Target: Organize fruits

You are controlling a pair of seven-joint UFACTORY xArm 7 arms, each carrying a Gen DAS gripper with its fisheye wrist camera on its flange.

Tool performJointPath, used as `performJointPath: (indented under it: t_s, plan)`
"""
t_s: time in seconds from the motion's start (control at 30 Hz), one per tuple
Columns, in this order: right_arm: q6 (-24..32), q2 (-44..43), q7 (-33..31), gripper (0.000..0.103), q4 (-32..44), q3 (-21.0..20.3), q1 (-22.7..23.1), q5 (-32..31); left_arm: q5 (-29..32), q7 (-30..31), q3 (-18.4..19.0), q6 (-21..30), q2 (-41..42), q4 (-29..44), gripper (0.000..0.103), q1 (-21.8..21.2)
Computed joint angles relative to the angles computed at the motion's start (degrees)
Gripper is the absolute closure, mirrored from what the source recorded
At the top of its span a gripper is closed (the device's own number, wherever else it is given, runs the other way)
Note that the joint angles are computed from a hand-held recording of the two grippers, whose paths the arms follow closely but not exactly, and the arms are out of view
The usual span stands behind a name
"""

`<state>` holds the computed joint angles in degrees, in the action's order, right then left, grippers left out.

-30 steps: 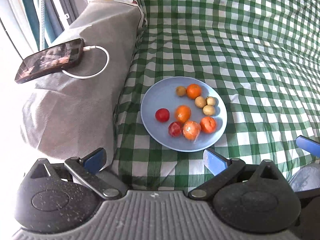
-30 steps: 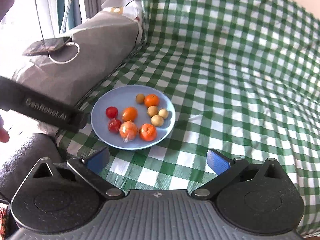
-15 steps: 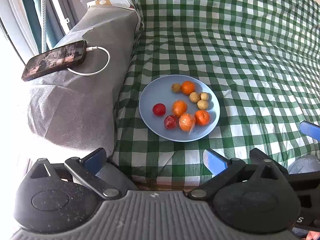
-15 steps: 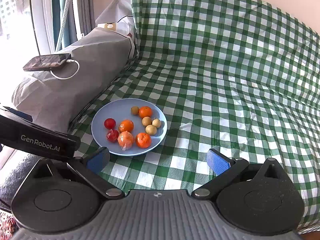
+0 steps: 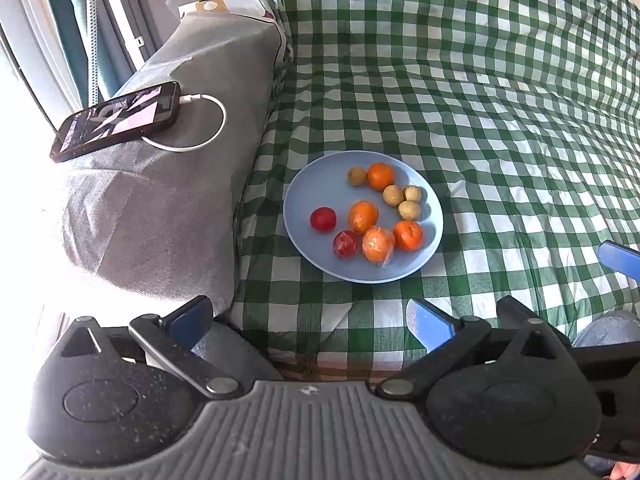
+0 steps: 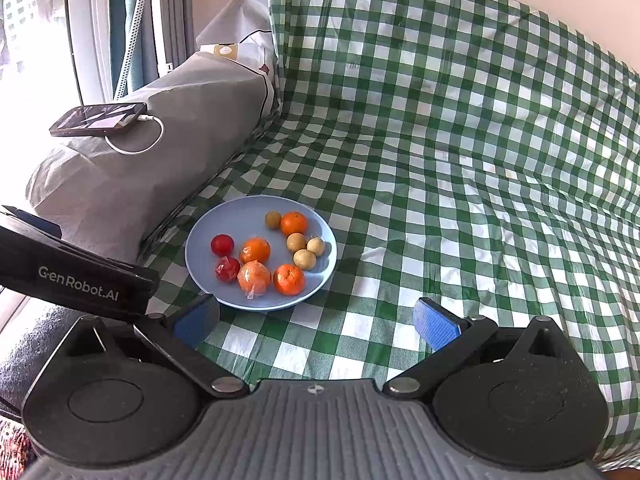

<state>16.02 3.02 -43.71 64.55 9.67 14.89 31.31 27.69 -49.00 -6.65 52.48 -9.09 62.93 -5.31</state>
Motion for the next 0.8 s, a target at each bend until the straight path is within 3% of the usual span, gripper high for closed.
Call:
performJointPath:
  t_s: [0.8]
  plan:
    - [0.2, 0.6, 0.0, 0.001, 0.7, 0.2, -0.2, -0.5, 0.4, 0.7, 0.2, 0.2, 0.1, 0.3, 0.000, 0.2]
